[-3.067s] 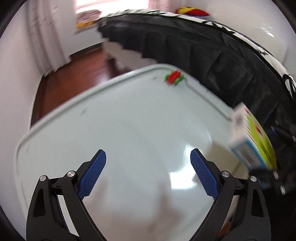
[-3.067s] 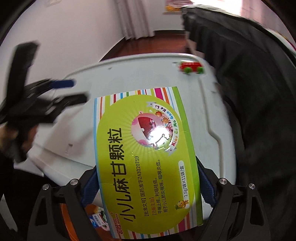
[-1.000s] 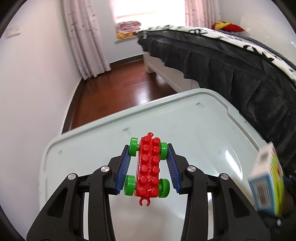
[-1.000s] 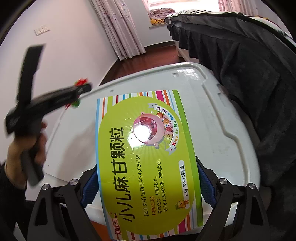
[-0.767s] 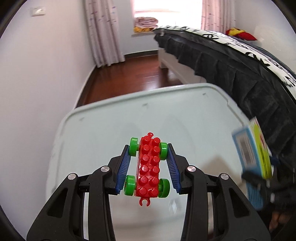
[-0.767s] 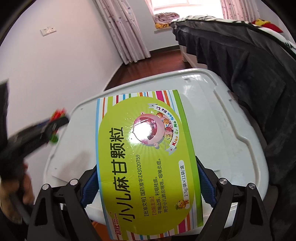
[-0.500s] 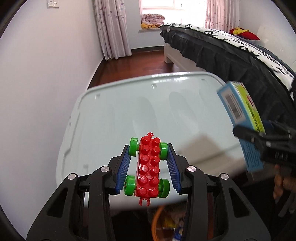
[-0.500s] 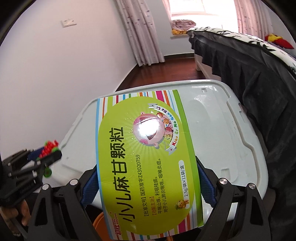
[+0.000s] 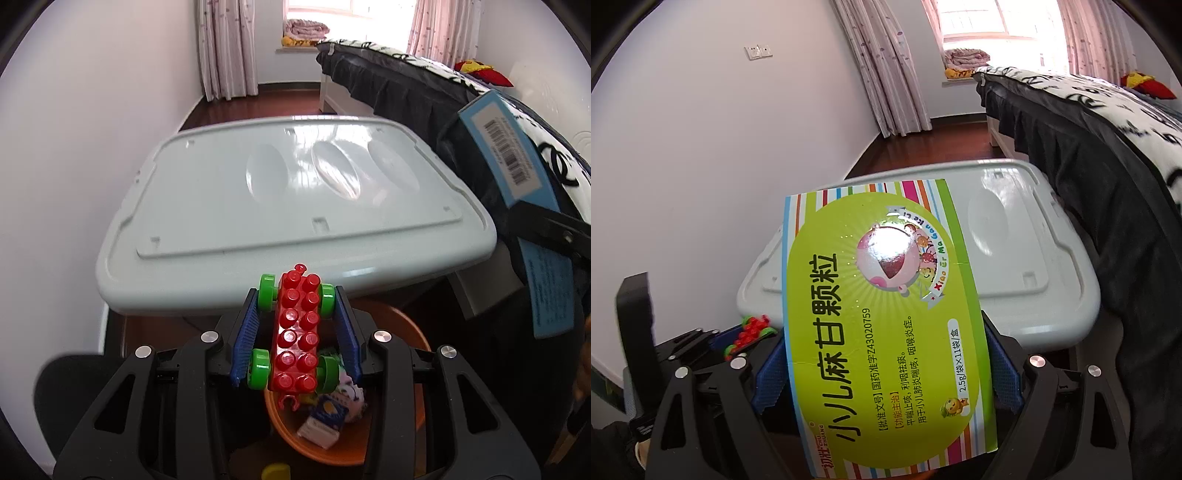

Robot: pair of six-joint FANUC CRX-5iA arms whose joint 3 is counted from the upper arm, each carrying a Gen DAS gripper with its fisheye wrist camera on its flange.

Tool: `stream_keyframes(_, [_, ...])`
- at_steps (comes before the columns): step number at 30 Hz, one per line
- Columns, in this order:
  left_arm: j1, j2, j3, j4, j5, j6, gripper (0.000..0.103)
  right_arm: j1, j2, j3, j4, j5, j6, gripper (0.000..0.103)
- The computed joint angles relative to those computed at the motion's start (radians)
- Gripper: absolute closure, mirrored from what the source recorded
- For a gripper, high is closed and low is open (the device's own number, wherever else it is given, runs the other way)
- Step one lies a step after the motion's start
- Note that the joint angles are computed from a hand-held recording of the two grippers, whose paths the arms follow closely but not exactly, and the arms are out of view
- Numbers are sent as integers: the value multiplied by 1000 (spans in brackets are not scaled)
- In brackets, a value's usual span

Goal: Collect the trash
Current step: 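Carry the granule box and toy car over the orange bin and open both grippers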

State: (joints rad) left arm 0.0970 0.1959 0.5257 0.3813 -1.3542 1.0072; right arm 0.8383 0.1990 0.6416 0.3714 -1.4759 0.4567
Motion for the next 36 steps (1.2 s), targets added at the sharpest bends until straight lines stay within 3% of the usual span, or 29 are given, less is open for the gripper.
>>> stream_keyframes(4, [5, -27, -56, -4, -15, -19, 64, 56, -22, -42, 16, -45, -57, 15])
stream_keyframes(9, [15, -14, -76, -17, -67, -12, 64, 83, -32, -76, -57, -82, -104, 15])
stream_keyframes(18, [10, 42, -51, -60, -154, 35, 64, 36, -7, -68, -186, -98, -77, 15])
stream_keyframes(36, [-2, 88, 3, -88, -200, 72, 64, 12, 14, -41, -252, -111, -68, 15])
